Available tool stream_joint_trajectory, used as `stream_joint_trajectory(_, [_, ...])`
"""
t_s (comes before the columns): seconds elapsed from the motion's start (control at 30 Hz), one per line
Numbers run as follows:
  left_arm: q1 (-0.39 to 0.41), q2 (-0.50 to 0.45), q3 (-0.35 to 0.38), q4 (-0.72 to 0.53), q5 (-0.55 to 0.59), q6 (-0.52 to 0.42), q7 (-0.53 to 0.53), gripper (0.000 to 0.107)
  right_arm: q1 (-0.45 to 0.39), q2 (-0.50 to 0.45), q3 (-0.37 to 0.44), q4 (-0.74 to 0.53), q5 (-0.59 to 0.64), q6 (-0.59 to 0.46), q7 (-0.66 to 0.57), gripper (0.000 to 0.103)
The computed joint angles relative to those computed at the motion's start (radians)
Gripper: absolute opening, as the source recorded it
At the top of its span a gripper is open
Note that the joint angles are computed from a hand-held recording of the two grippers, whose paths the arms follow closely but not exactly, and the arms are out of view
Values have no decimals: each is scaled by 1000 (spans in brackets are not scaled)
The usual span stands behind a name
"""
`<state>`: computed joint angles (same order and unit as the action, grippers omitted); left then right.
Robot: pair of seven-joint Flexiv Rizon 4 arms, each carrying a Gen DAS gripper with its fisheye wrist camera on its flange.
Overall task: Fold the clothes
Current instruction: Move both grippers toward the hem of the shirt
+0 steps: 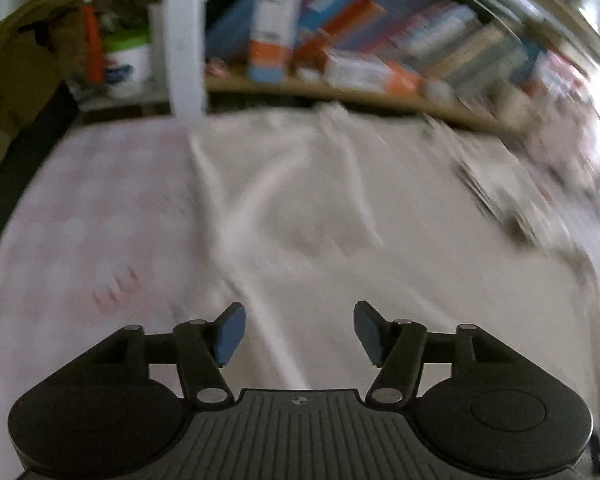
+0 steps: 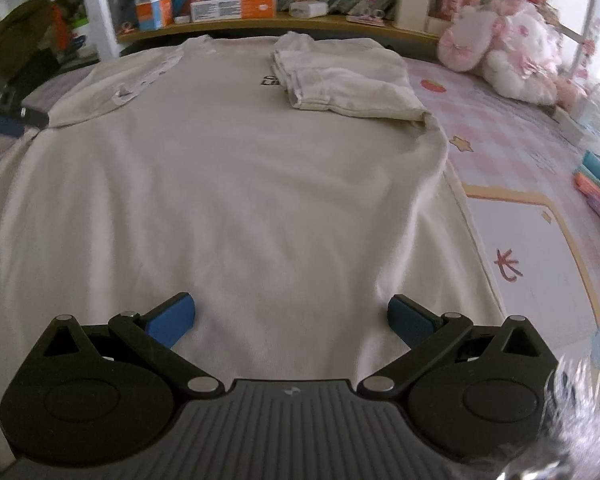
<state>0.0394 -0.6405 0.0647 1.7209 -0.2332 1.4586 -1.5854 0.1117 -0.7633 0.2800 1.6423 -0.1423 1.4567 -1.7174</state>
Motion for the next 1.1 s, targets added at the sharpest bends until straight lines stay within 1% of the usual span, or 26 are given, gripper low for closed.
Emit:
stream_joint_trajectory(0.03, [-33,12,22,21,8,11,-26,73,-17,-5,20,-6,-2,-8,-20,103])
stream_joint_trajectory(0.07, [-68,24,46,41,18,21,-54,74,-33,-10,40,-13,-3,-16,-42,103])
stream_joint_trajectory(0.2, [-216,54,163,63,65,-6,-210,76,-71,-22,91,-33,14,-43,-116,103])
stream_joint_trajectory(0.3, [-320,41,276,28,175,-31,-287,79,-76,-23,99,-33,29,-31,-160,103])
stream_joint_trajectory(0.4, [-416,-2,404,-26,279,-32,-385,81,-71,-21,94,-31,38,-10,-181,103])
stream_joint_trajectory(0.43, [-424,-9,416,-37,295,-39,-405,81,-66,-20,88,-32,40,-8,-179,103])
stream_joint_trajectory(0.53, [-389,4,370,-37,314,-32,-427,81,-76,-14,99,-31,51,3,-187,103])
stream_joint_trajectory(0.7, [-393,17,364,-36,368,-53,-493,81,-86,1,101,-18,63,15,-185,103])
stream_joint_trajectory(0.8, [-401,34,363,-22,410,-64,-526,81,-88,12,92,-11,74,12,-164,103])
stream_joint_trajectory(0.9, [-402,63,352,6,450,-67,-549,81,-80,27,72,1,76,13,-143,103])
stream_joint_trajectory(1.0, [-398,102,344,51,495,-41,-562,82,-58,51,38,34,70,40,-117,103])
stream_joint_trajectory(1.1, [-409,135,364,97,548,5,-575,88,-22,83,-1,80,58,81,-74,103])
